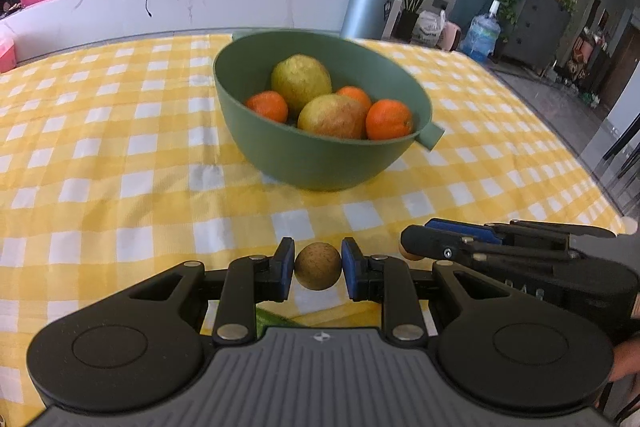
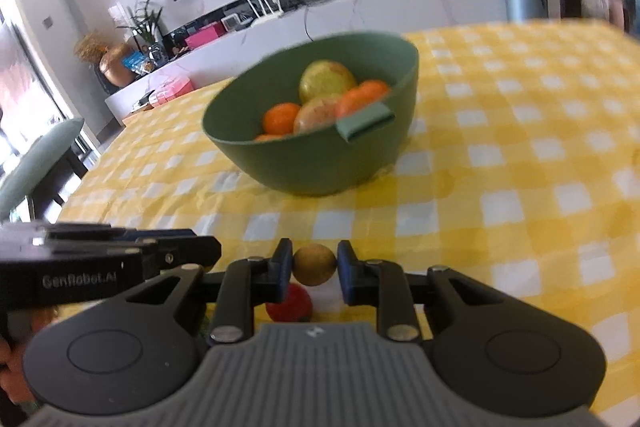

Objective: Organize fruits
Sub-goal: 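Carry both brown fruits over the green colander with both tools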

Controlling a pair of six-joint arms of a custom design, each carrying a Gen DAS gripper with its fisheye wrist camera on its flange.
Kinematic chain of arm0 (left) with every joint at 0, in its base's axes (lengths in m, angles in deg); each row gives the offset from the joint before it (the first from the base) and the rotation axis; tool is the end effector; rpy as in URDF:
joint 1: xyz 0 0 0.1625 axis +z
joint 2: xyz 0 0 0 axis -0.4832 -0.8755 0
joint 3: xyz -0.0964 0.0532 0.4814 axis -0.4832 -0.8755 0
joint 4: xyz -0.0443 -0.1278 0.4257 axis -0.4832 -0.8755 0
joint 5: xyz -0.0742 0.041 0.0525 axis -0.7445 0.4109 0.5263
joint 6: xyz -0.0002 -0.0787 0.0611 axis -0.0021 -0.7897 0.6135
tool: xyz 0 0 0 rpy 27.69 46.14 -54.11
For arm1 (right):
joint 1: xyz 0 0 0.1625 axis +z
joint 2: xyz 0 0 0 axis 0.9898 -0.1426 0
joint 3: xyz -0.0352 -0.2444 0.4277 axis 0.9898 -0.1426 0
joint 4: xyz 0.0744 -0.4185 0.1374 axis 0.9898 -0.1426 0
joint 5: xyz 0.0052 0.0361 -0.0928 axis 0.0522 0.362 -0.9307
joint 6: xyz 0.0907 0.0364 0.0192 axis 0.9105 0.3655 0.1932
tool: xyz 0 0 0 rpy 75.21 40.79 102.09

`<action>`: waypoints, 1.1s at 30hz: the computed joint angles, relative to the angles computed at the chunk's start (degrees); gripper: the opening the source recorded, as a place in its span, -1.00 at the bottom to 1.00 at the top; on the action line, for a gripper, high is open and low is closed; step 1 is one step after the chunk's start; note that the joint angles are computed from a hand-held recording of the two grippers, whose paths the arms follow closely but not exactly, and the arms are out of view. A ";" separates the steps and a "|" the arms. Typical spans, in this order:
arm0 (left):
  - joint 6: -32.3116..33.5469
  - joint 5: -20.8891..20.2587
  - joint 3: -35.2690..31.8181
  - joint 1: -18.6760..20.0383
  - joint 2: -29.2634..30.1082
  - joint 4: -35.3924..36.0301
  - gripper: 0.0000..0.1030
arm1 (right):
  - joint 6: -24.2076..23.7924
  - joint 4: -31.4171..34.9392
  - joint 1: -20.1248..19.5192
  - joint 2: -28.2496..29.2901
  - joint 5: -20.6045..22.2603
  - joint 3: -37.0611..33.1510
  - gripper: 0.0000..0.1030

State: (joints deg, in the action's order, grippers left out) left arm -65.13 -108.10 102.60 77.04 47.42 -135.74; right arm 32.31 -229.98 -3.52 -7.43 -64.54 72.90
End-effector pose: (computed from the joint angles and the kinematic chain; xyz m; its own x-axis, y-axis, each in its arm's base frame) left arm -0.3883 -0.7034 -0.0040 -0.7434 0.4923 -0.4528 0.6459 0.7043 -0.2946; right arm -0.0065 -0.6330 0.3286 -0.9010 -0.0195 0.4333 -0.3387 0.6556 -0.6749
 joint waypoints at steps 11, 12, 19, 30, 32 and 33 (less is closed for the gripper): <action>2.16 0.07 -0.62 -1.22 -0.50 -5.73 -0.46 | -11.40 -8.90 2.37 -0.54 0.85 1.47 -0.61; 2.20 -0.10 -0.99 -1.23 -0.43 -5.82 -0.46 | -12.05 -9.12 2.57 -0.53 0.93 1.28 -0.62; 2.61 -0.46 -5.09 -0.87 1.18 -5.55 -0.46 | -15.15 -8.54 3.91 0.66 0.83 -2.28 -0.62; 5.97 1.23 -12.32 0.12 5.51 -5.12 -0.46 | -16.72 -5.58 5.60 4.95 -2.21 -9.64 -0.62; 6.38 0.99 -13.16 0.46 6.13 -4.73 -0.46 | -16.99 -4.92 5.79 5.82 -2.88 -10.86 -0.62; 6.35 0.81 -13.37 0.65 6.21 -4.34 -0.46 | -17.19 -4.65 5.86 6.26 -3.19 -11.45 -0.62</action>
State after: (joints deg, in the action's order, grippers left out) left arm -58.78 -107.28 89.24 77.69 53.63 -140.08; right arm 15.12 -234.63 2.34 -1.16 -67.72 61.45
